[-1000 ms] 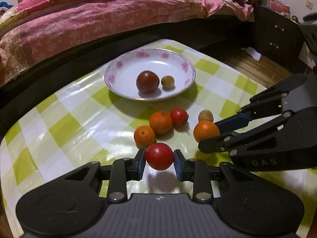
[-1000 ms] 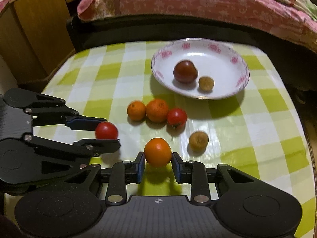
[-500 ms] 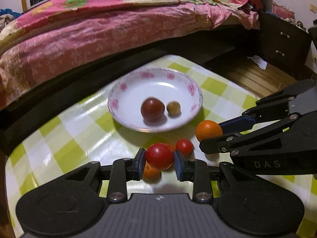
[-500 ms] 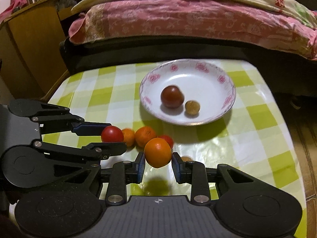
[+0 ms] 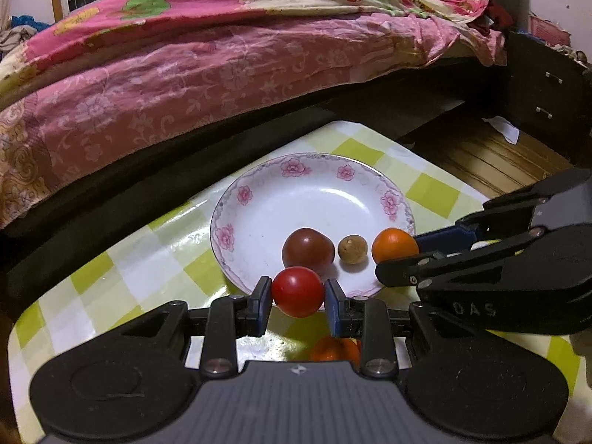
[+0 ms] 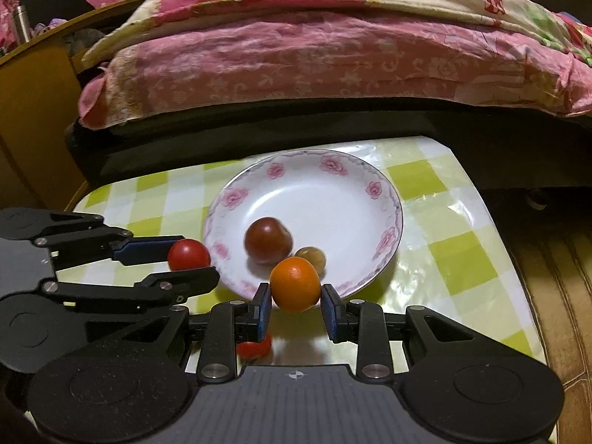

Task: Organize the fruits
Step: 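Carry the red and orange tomatoes into the white plate and open both tools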

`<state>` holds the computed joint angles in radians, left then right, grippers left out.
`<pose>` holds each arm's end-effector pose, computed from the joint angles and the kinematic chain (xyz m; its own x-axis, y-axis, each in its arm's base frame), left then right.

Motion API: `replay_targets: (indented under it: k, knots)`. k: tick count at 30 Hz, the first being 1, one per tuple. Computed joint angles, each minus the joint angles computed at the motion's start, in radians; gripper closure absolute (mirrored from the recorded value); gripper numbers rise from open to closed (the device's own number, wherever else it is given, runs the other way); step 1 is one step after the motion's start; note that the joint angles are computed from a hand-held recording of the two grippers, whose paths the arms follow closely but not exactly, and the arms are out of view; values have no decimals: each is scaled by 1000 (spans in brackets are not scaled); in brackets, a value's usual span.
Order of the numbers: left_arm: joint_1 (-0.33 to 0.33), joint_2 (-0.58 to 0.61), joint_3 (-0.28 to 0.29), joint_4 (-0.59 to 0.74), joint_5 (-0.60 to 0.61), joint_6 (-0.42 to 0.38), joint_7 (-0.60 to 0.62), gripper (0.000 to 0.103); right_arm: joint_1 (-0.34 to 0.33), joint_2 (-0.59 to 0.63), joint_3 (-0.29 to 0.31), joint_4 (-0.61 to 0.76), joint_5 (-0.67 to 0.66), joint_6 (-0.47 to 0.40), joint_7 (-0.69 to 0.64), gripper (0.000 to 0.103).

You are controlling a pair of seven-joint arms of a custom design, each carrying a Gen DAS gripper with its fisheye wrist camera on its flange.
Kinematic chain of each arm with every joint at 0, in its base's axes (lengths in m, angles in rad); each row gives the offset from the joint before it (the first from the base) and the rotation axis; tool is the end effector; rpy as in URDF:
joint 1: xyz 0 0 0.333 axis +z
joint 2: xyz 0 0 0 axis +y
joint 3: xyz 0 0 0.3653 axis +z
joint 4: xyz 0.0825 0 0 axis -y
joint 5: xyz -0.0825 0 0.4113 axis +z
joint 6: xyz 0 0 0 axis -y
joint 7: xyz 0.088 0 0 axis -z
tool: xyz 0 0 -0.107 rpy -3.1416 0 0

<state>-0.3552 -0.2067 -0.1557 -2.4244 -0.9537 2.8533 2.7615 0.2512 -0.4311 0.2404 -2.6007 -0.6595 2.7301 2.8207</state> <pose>0.4603 -0.2108 0.4735 -0.7531 -0.6567 -0.0396 -0.4514 0.5595 -0.6952 0.3726 0.2318 0.4774 -0.1684 -0.9797 -0.1089 -0.7373 0.1986 -0.6457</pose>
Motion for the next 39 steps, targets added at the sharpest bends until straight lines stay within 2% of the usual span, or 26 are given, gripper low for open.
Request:
replay_targets:
  k: [21,29,39]
  knots:
    - [17,81,-32,43,9,37,-5,65,-38,86,-15,33,-105,14,7,77]
    - [18,85,-35,48,9,46,-16,64,-47,86,-23,32,-148,30,36,75]
    - [10,70,-30,44,-32,61,36,60,-63,69,-14,31,-192,37,84,72]
